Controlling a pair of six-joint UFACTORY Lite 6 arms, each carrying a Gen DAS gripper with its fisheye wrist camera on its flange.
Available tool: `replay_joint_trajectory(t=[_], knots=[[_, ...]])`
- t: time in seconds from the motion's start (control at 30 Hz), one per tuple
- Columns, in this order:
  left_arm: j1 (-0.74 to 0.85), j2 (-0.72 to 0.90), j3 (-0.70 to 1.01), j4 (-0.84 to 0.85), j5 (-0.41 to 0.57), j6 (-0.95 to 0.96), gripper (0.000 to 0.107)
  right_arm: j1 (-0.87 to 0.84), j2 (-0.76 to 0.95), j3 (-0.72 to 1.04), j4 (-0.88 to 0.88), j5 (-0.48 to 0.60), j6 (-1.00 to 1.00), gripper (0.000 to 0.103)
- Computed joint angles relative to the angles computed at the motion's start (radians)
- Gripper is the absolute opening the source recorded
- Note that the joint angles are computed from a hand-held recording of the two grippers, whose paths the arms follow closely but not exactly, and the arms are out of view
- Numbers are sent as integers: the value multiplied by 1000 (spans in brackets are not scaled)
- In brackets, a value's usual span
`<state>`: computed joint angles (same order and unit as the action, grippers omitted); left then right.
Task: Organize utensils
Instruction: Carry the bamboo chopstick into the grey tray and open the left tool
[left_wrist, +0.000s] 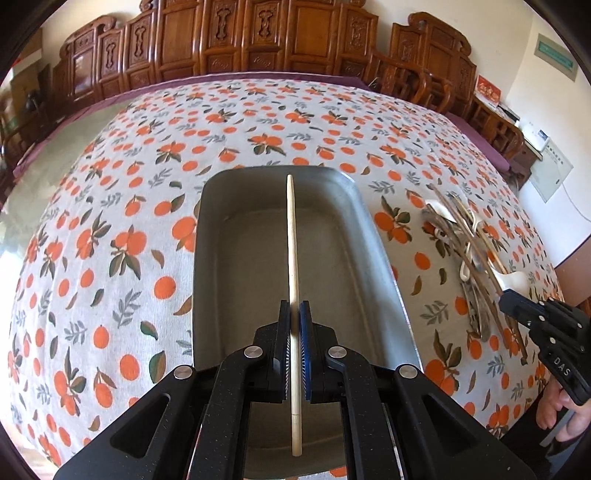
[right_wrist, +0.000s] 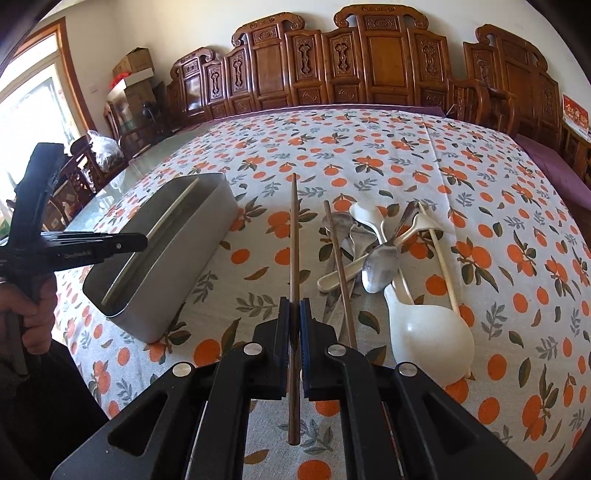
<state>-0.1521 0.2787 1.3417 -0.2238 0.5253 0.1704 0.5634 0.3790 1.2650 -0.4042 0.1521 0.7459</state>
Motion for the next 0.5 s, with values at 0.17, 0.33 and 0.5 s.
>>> replay_joint_trajectory(t=[0.17, 0.33, 0.5], knots=[[9, -14, -6, -1, 9, -6, 5, 37, -3, 32, -44, 41, 43, 6], [17, -68, -25, 17, -8, -4, 15, 82, 5, 93, -110, 86, 124, 6], [45, -104, -28, 25, -13, 15, 15, 118, 83, 259, 25, 144, 12, 6]])
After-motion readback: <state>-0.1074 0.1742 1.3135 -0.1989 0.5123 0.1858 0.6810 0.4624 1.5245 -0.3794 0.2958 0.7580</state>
